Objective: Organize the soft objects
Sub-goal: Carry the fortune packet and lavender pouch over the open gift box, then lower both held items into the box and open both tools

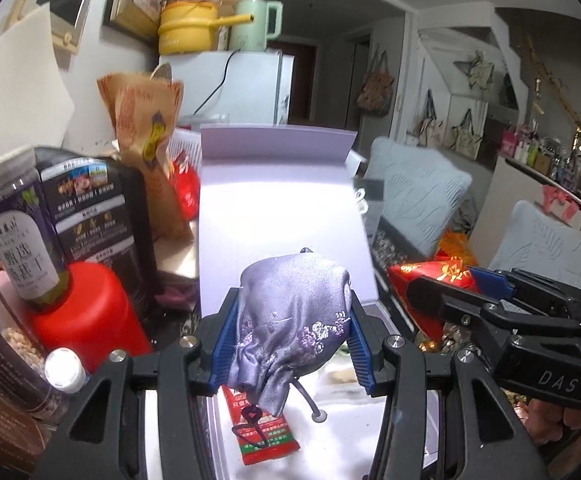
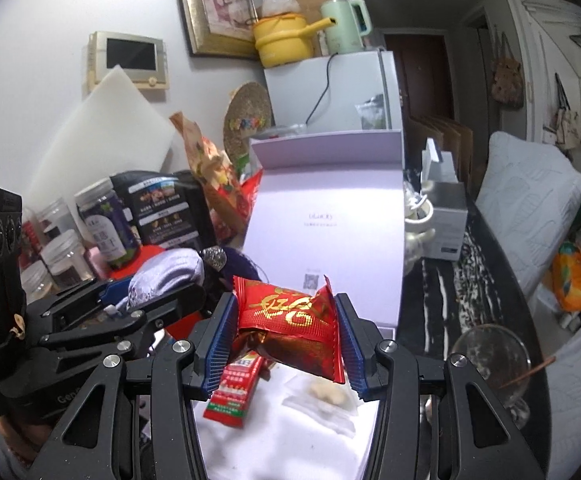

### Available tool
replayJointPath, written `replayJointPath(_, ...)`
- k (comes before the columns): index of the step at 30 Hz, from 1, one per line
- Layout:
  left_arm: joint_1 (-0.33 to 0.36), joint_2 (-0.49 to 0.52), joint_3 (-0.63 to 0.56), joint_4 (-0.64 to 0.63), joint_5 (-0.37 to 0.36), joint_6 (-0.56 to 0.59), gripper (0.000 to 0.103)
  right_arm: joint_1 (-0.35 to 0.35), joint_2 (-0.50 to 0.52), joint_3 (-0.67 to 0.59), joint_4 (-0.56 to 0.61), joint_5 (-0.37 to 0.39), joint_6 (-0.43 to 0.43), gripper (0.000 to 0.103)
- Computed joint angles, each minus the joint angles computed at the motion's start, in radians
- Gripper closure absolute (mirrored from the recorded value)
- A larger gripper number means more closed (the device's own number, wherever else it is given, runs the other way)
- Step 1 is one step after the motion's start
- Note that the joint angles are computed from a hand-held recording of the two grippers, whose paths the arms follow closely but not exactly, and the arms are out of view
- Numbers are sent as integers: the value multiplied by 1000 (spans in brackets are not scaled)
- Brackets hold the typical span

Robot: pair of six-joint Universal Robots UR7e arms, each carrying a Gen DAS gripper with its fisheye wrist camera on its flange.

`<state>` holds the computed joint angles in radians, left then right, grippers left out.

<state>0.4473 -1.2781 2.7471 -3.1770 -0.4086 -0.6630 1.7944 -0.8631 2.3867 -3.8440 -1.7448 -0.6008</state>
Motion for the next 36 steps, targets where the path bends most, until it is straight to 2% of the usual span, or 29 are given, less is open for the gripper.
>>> replayJointPath(6, 76, 20, -39, 53, -46, -9, 54, -20, 24, -34, 51, -27, 11, 55)
replayJointPath(19, 190, 129, -92, -41, -137, 72, 54, -76, 67, -99, 133, -95, 55, 55)
replayJointPath(36, 299, 197, -173, 125, -138, 15, 54, -102, 97, -132, 207, -123, 71, 55)
